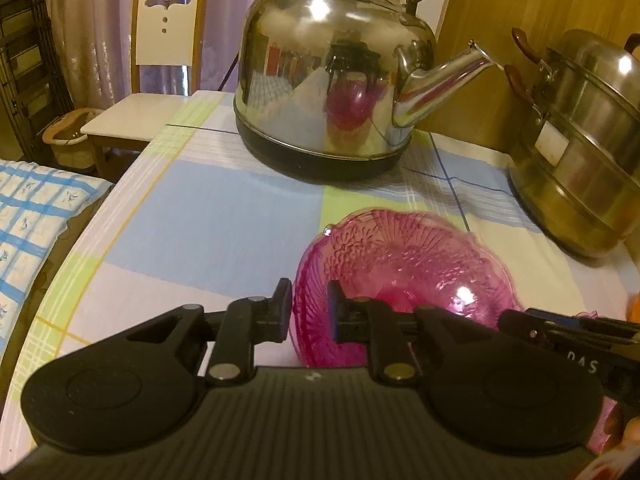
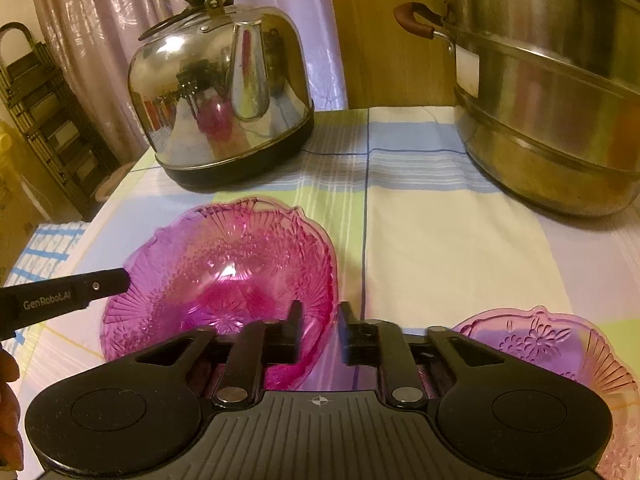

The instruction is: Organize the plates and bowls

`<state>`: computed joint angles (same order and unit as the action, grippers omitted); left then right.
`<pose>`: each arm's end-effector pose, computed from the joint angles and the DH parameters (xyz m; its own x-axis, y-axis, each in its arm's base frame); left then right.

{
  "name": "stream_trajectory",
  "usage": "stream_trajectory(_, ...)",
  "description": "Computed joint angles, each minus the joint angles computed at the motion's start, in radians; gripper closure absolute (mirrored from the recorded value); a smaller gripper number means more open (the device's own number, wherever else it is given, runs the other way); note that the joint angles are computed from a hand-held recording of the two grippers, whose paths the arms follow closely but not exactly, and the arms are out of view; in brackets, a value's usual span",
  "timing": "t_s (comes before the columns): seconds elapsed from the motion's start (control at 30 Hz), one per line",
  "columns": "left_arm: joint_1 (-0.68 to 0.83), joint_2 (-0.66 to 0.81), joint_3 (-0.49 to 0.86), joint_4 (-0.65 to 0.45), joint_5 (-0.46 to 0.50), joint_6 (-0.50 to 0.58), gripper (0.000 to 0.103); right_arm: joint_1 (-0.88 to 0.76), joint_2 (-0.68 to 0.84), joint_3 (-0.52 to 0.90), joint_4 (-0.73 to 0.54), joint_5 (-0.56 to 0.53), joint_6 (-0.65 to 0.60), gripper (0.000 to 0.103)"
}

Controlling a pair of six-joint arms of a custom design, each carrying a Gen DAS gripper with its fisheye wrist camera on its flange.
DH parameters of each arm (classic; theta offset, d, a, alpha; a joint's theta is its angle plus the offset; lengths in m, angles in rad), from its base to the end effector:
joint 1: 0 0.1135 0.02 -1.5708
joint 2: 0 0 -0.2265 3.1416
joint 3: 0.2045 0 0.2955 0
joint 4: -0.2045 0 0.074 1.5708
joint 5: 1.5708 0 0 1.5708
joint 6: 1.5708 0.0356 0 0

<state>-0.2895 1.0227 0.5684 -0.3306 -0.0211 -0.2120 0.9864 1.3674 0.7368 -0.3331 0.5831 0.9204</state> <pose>0.2550 -0.0752 0.1563 -0.7192 -0.0053 -0.6948 0.1225 0.9833 -0.1343 0.1832 0.2415 0.1280 -0.6905 0.1603 -0.7053 0.0440 0.9826 0.1802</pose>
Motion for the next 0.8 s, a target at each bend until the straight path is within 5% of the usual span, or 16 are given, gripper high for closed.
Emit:
stream_trajectory(0.1,0.003,-0.005,0.005,-0.003,-0.002,-0.001,0.086,0.006,-0.02,-0.02,0.035,0.012,-0.011,0.055)
stream_trajectory(0.8,-0.047,-0.08,0.001,-0.052,-0.021,-0.003,0.077,0.018,-0.112,-0.046,-0.026,0.049,0.007,0.055)
